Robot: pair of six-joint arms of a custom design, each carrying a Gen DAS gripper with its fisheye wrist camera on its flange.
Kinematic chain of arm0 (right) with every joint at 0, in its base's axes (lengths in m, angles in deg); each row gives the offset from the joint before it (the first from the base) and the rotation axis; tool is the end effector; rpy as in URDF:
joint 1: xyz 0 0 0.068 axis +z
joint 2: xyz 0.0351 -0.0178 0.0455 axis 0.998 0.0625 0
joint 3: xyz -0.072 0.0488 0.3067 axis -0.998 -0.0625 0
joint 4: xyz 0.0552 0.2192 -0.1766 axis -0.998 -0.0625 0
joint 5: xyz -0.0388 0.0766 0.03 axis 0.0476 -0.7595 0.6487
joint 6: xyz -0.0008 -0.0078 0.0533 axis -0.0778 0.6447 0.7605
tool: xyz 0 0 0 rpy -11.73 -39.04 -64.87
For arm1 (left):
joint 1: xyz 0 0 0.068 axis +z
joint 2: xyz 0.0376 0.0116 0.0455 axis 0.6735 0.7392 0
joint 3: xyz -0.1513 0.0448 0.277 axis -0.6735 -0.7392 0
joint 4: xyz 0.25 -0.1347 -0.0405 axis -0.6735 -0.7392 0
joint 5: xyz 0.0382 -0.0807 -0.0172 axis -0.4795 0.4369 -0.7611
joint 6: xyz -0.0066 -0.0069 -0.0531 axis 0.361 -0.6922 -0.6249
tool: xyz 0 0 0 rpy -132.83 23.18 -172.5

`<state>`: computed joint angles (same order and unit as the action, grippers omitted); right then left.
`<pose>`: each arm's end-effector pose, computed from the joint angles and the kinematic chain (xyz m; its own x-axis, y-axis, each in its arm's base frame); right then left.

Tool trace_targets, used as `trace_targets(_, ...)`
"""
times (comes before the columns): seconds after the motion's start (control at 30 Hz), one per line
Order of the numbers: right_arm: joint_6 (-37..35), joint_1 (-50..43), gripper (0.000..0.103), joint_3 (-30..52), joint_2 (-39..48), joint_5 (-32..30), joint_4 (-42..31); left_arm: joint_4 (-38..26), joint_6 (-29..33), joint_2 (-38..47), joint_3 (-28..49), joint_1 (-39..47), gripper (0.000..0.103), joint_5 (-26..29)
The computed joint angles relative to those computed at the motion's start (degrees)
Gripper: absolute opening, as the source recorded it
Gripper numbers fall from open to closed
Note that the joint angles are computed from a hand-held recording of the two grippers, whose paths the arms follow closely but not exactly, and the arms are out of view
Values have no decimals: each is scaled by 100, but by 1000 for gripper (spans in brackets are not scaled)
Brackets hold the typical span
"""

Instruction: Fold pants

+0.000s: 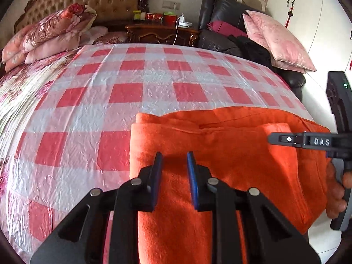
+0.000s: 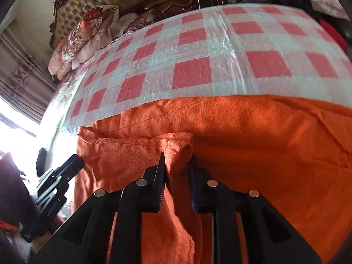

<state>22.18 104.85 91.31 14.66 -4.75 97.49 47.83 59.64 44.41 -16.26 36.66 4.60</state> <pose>0.2181 0.0744 0.0833 -0.8221 0.3853 -0.4191 0.2236 0.8956 0.3846 0.2736 -0.0395 0.0646 -0.7117 0.2799 -0.6442 0.4675 0.8733 -0.1370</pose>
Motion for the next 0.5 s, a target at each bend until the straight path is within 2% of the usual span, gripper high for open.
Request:
trace_targets(0.1, 14, 299, 19, 44, -30, 486, -115, 31, -103, 89, 58, -64, 23, -176)
trace_targets(0.2, 18, 403, 19, 94, 66, 708, -135, -141, -116, 262, 205, -118, 23, -329)
trace_targets(0.37, -30, 413, 19, 58, 157, 774, -105, 70, 8, 345, 138, -184, 25, -476)
trace_targets(0.5, -41, 444, 19, 114, 199, 831, -160, 86, 77, 370, 149, -236, 31, -528)
